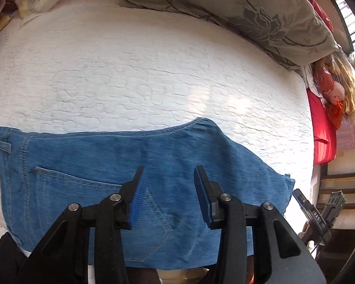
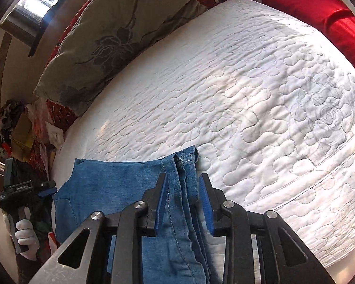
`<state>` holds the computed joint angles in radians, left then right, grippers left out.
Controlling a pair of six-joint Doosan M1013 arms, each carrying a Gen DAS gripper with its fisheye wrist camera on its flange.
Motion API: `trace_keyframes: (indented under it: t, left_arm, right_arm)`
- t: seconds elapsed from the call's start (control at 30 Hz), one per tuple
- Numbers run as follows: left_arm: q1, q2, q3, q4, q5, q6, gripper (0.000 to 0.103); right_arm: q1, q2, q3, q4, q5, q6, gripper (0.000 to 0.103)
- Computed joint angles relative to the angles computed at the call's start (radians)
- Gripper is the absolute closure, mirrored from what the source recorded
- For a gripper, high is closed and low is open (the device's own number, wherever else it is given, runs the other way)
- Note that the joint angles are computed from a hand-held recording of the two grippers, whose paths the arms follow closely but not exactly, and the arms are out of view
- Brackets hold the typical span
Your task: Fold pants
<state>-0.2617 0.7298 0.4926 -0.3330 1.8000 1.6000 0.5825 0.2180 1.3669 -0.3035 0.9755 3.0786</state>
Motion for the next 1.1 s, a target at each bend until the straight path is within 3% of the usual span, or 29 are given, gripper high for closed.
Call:
trace_keyframes:
  t: [0.1,0.2,0.27,0.37,0.5,0.6,0.63,0.73,0.83,0.97,1.1]
  left_arm:
    - [-0.041,0.021,-0.013,0.014,0.021,-0.045,0.065]
    - [-0.061,0.022,0.008,0.014,0.035,-0.069,0.064]
    - [-0.074,0.021,0.023,0.036,0.038,-0.072,0.064]
    - [-0.096,0.025,0.025,0.103,0.022,-0.084,0.065]
    - [-0.113,0.055,-0.020,0.157,0.030,-0.138,0.065]
    - [-0.128,0.067,-0.044,0.205,0.053,-0.153,0.065]
    - [-0.127,0.067,-0.047,0.202,0.057,-0.149,0.065]
    - [-0.104,0.038,-0.012,0.140,0.031,-0.129,0.065]
    - [-0.083,-0.009,0.056,0.096,0.011,-0.094,0.065]
    - [-0.065,-0.116,0.221,0.010,-0.047,-0.011,0.065]
    - [-0.054,-0.224,0.405,-0.097,-0.066,0.076,0.064]
  right_arm:
    - [-0.004,0.002,0.013,-0.001,-0.020,0.002,0.067]
    - [-0.012,-0.010,0.048,-0.003,-0.074,0.041,0.049]
    - [-0.020,-0.016,0.072,0.019,-0.140,0.026,0.050]
    - [-0.027,0.009,0.036,0.060,-0.118,-0.127,0.091]
    - [-0.020,0.021,-0.011,-0.055,-0.070,-0.135,0.094]
    - [-0.048,0.070,-0.068,0.071,0.059,-0.245,0.086]
    - [-0.049,0.063,-0.056,0.077,0.041,-0.225,0.086]
    - [-0.033,-0.028,0.073,0.000,-0.177,-0.009,0.080]
    - [0.016,-0.107,0.176,-0.119,-0.221,0.216,0.065]
    - [0.093,-0.174,0.307,-0.201,-0.323,0.474,0.064]
    - [0.154,-0.183,0.398,-0.406,-0.476,0.831,0.057]
